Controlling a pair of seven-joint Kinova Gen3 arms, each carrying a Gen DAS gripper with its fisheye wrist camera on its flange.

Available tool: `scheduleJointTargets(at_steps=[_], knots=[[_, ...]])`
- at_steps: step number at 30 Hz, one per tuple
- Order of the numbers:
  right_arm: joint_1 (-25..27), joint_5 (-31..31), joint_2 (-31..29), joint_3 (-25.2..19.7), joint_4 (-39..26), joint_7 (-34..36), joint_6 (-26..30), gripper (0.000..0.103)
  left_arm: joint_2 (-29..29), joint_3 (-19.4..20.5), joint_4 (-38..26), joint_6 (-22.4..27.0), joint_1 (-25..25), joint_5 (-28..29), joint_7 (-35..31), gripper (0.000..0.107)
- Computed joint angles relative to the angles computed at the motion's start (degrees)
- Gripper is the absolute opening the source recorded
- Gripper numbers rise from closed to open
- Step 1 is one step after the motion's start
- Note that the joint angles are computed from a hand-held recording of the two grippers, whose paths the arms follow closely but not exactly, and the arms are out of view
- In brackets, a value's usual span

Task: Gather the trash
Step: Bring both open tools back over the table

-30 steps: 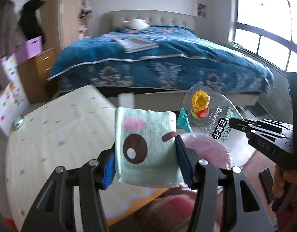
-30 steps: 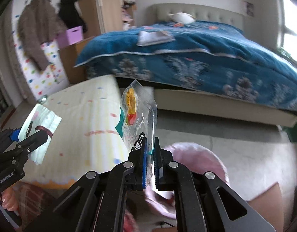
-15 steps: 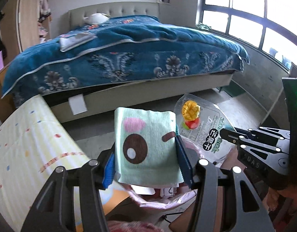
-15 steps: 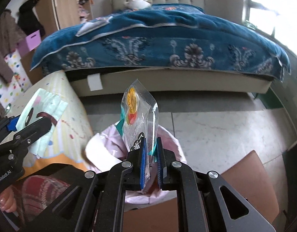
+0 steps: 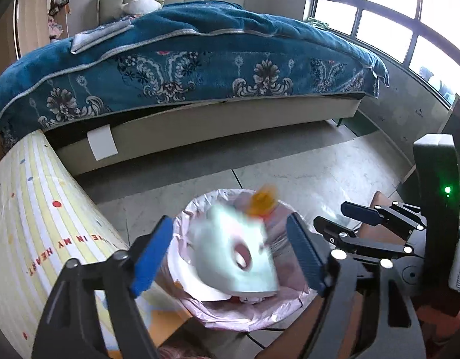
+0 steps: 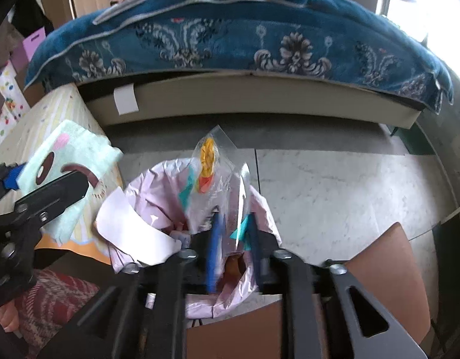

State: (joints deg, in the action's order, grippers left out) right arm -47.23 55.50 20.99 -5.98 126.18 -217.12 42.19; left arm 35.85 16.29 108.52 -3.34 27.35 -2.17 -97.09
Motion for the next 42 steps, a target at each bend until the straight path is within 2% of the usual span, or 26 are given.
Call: scheduleJointTargets(at_steps=[1,5,8,12,15,17,18,20,21,26,28,34,36,42], knots=[[-0.12,-0.2,0.46,-0.01,-0.29,-0.16,0.2,0.045,-0.48,-0.49,0.55,-0.64,0.18,0.0,-0.03,0.079],[-1.42,-2.15,-0.5,-0.46,-0.55,-1.24,3.99,0.046,-3.32,-1.46,3.99,-3.97,-0.6,0.37,0.64,0.081],[-3.01,-3.41,-2.29,-1.52,-0.59,-3.71,8.28,0.046,-5.68,-2.17,6.33,-5.72,-1.35,0.67,1.57,0.083],[-5.62,-3.71,-4.93,-3.91,-1.84,-6.32,14.43,0.05,-9.73,-5.12,10.63,-8.49,-1.02,1.66,2.12,0.084],[-7.16,-2.79,-6.4,-6.31,-2.99,-7.44,18.06,0.059,-13.16,-8.73,14.36,-10.59,0.38,3.43,1.38,0.086],[-7.42,-2.34,-7.6,-7.5,-2.91,-7.84,19.21,0.07,-15.69,-12.28,16.8,-11.32,2.11,6.65,-0.55,0.089],[-7.89,-2.11,-7.95,-8.19,-3.37,-8.03,20.14,0.073,-16.69,-12.59,17.63,-11.33,1.64,7.35,-0.88,0.09],[-9.05,-0.21,-8.31,-9.6,-5.32,-6.95,21.64,0.084,-19.13,-14.59,19.33,-10.41,1.55,11.3,-3.31,0.093],[-9.09,-0.25,-8.37,-9.43,-5.97,-6.0,21.81,0.086,-20.08,-14.78,19.93,-10.07,0.87,13.63,-5.17,0.094],[-10.44,2.38,-6.91,-10.64,-12.32,1.43,22.9,0.09,-26.21,-8.07,24.3,-9.16,-11.5,24.1,-14.7,0.096],[-11.43,3.38,-6.18,-10.75,-15.19,4.54,22.86,0.091,-28.38,-8.17,25.52,-8.45,-13.85,28.76,-19.04,0.096],[-12.69,2.65,-3.75,-9.64,-23.47,16.35,19.98,0.091,-33.91,-22.45,28.07,-5.17,-6.51,42.71,-33.02,0.096],[-13.62,2.16,-2.94,-8.74,-26.37,19.08,20.31,0.091,-36.03,-24.48,28.8,-3.82,-7.04,47.22,-37.68,0.096],[-18.47,2.76,-0.32,-7.07,-34.56,26.17,21.9,0.092,-42.7,-17.57,31.27,-1.27,-21.89,60.6,-51.66,0.096]])
